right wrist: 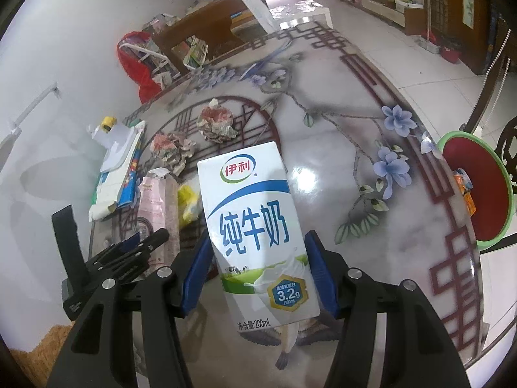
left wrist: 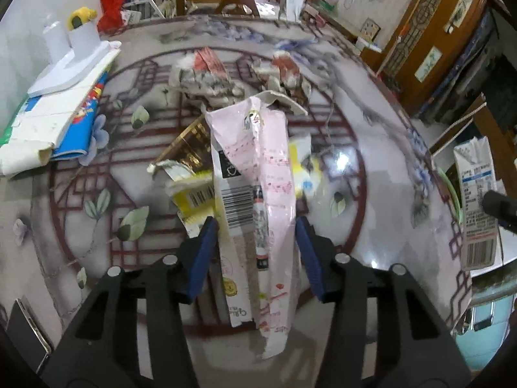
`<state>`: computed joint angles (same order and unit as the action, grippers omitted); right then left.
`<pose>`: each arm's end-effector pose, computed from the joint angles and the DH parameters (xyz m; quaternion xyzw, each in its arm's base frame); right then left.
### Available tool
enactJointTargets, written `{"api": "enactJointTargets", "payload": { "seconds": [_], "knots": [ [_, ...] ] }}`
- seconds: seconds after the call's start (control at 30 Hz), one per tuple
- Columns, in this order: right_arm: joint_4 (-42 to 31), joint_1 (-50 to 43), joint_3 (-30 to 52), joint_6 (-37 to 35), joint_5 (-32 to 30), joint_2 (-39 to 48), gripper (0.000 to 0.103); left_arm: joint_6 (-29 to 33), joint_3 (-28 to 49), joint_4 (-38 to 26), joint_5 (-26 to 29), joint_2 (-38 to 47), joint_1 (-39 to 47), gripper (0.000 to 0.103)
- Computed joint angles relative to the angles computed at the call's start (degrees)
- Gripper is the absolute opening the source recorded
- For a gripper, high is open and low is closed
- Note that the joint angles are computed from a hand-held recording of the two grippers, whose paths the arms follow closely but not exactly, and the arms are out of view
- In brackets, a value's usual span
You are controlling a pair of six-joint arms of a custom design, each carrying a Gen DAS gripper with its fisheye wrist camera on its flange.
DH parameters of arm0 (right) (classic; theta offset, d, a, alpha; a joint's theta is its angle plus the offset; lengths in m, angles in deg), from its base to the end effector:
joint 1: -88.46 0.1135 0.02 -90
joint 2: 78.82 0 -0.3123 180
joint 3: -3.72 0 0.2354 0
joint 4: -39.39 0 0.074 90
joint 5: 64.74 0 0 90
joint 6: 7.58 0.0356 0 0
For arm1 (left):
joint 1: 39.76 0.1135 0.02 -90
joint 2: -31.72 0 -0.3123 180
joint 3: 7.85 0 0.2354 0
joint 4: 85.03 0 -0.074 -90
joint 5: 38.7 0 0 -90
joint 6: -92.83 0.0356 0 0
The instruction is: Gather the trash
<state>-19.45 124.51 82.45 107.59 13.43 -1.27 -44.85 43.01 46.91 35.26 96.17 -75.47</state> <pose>0.1948 0.1508 0.3313 -0.1191 0.9483 0.2262 0.1880 0.1401 -0.0886 0.2447 -0.1341 0.9513 -0.0603 0.2710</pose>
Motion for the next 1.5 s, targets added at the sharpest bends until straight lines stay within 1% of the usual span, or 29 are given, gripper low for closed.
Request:
{"api": "enactJointTargets", "payload": {
  "seconds": [0.1,0.23,0.27,0.3,0.37,0.47,0.5,0.57,0.7,0.77,0.87,0.9,1.03,1.17,1.27,1.4,1.5],
  "knots": [
    [-0.2,-1.3,0.8,-0.6,0.1,-1.0,0.056,-1.7,3.7,-3.0,-3.8,-2.3,-2.5,0.048],
    [-0.9,-3.9,3.1,-1.5,0.1,-2.6,0.056,-2.5,11.8,-7.1,-11.2,-2.4,-7.0,0.048],
    [-1.2,-4.6,3.9,-2.0,0.3,-3.1,0.056,-2.8,14.4,-8.2,-13.6,-2.0,-8.6,0.048],
    [-1.3,-5.2,4.4,-2.5,0.3,-3.5,0.056,-2.8,16.2,-8.9,-14.8,-1.6,-9.3,0.048],
    [-1.5,-6.8,5.7,-3.7,0.3,-4.4,0.056,-2.7,20.9,-10.4,-17.2,0.5,-10.9,0.048],
    [-1.8,-9.3,7.2,-5.3,-0.9,-5.3,0.056,-2.8,25.7,-11.5,-19.1,2.7,-12.6,0.048],
    [-1.8,-10.3,7.5,-6.0,-1.5,-5.5,0.056,-3.1,28.3,-12.6,-20.7,4.3,-14.0,0.048],
    [-1.9,-12.6,8.1,-7.7,-2.8,-6.2,0.056,-3.9,32.1,-14.4,-22.9,6.7,-16.0,0.049],
    [-2.0,-18.6,8.6,-11.3,-7.5,-7.0,0.056,-6.4,38.5,-18.0,-27.0,11.2,-19.9,0.049],
    [-3.2,-22.9,9.5,-14.6,-11.0,-6.5,0.056,-7.6,40.5,-19.0,-28.4,12.9,-20.9,0.049],
    [-5.3,-29.4,10.7,-19.3,-16.5,-5.5,0.056,-10.2,45.3,-21.8,-30.3,17.1,-23.2,0.050],
    [-5.6,-30.7,10.8,-20.3,-17.4,-5.5,0.056,-11.4,47.6,-23.0,-31.4,19.1,-24.2,0.050],
    [-9.3,-39.2,12.4,-27.1,-23.7,-3.5,0.056,-13.6,53.1,-25.2,-32.9,24.1,-26.6,0.050],
    [-13.6,-45.2,14.7,-33.1,-27.0,-1.6,0.056,-14.8,57.6,-25.5,-33.3,28.8,-28.2,0.050],
    [-17.1,-49.8,16.0,-38.2,-28.9,-0.2,0.056,-14.8,60.0,-24.0,-32.0,32.4,-28.8,0.050],
    [-21.5,-55.4,17.9,-44.0,-30.6,1.8,0.056,-13.4,62.9,-21.5,-30.0,36.7,-29.3,0.051],
    [-23.3,-59.0,18.8,-46.9,-31.6,3.3,0.056,-11.7,66.4,-20.8,-28.8,40.2,-29.6,0.051]
  ]
}}
